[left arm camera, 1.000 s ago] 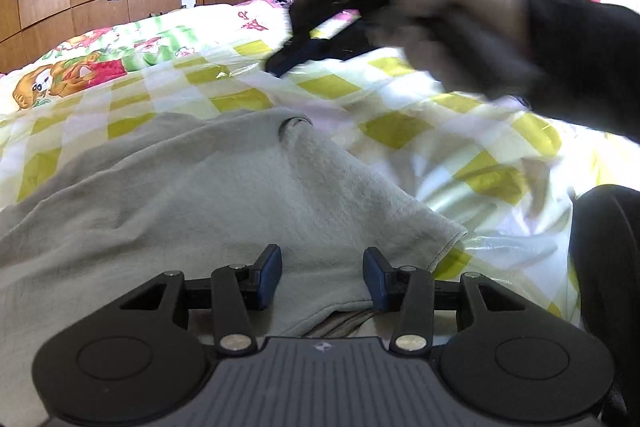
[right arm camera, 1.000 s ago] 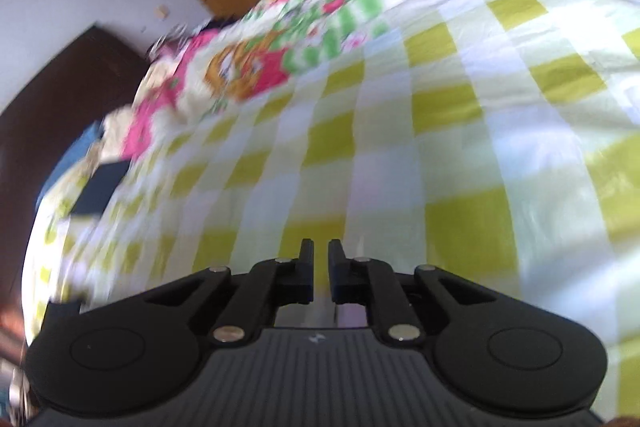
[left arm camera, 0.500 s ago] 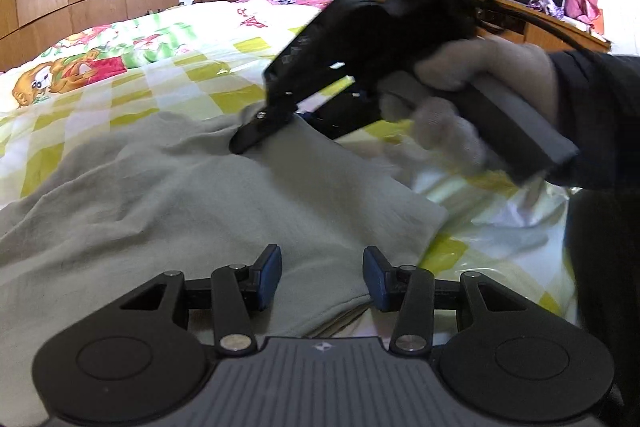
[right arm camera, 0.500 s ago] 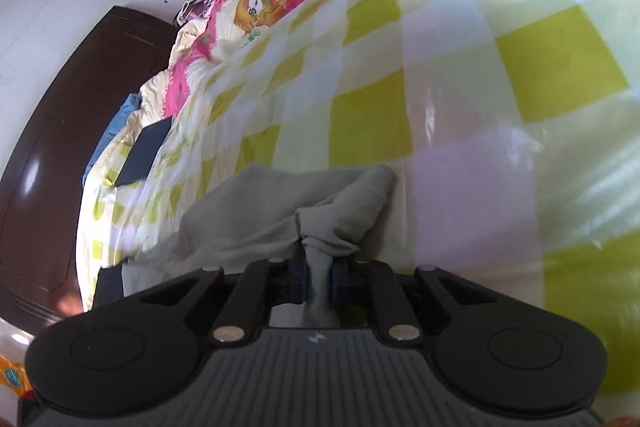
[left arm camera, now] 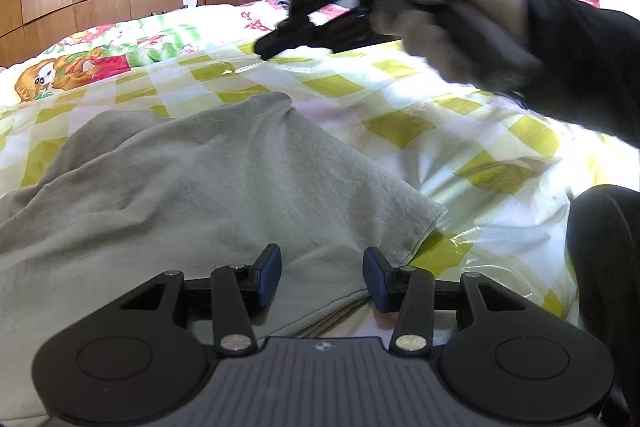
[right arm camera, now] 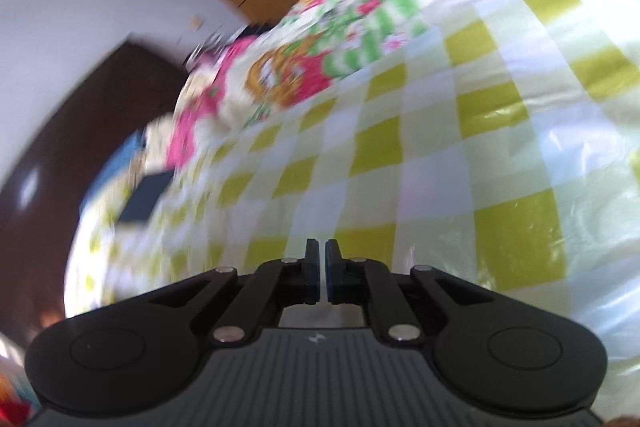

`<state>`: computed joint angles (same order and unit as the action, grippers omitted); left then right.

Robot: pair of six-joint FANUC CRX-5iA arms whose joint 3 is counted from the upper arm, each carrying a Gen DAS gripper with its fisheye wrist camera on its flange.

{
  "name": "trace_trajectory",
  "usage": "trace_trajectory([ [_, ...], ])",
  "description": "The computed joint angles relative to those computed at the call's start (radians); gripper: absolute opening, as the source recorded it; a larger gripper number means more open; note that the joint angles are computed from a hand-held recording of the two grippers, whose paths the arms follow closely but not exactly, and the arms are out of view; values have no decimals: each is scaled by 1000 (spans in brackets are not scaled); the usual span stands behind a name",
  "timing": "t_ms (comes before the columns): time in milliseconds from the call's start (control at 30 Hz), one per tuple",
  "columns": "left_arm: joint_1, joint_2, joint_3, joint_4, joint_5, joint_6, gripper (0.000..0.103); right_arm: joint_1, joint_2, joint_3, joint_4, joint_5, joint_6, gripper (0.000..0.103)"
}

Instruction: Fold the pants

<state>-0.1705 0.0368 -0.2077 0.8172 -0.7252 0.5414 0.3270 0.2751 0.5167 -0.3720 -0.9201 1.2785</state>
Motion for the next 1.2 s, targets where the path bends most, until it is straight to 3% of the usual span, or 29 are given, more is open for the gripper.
trace_trajectory([
  [100, 2, -3, -16, 30, 7, -31, 58, 62, 12, 27, 137, -120, 186, 7],
  [300, 3, 3, -6, 21, 1, -23, 58, 61, 166, 255, 129, -389, 359, 8],
  [400, 5, 7, -4, 30, -3, -31, 58, 82, 130, 219, 155, -372, 450, 10],
  [500, 5, 7, -12, 47, 0, -44, 58, 101, 145, 245, 162, -411, 565, 39],
  [600, 3, 6, -13, 44, 3, -43, 58, 145, 154, 207, 263, -335, 606, 39],
  [633, 4, 5, -12, 43, 3, -40, 58, 151, 161, 206, 276, -320, 599, 26],
  [667, 3, 5, -13, 43, 5, -41, 58, 160, 177, 216, 310, -313, 568, 1],
  [700, 3, 5, -15, 46, 6, -44, 58, 163, 200, 243, 331, -325, 521, 0],
  [867, 2, 1, -28, 65, 13, -59, 59, 115, 239, 302, 327, -255, 219, 2],
  [967, 2, 0, -30, 67, 16, -54, 60, 98, 155, 213, 280, -220, 178, 9],
  [1000, 2, -1, -34, 74, 19, -57, 60, 90, 119, 179, 250, -232, 161, 11],
  [1067, 1, -5, -41, 87, 23, -67, 60, 76, 50, 106, 187, -263, 111, 29],
  [1200, 6, -15, -37, 82, 16, -44, 61, 51, 0, 30, 50, -319, 56, 32],
])
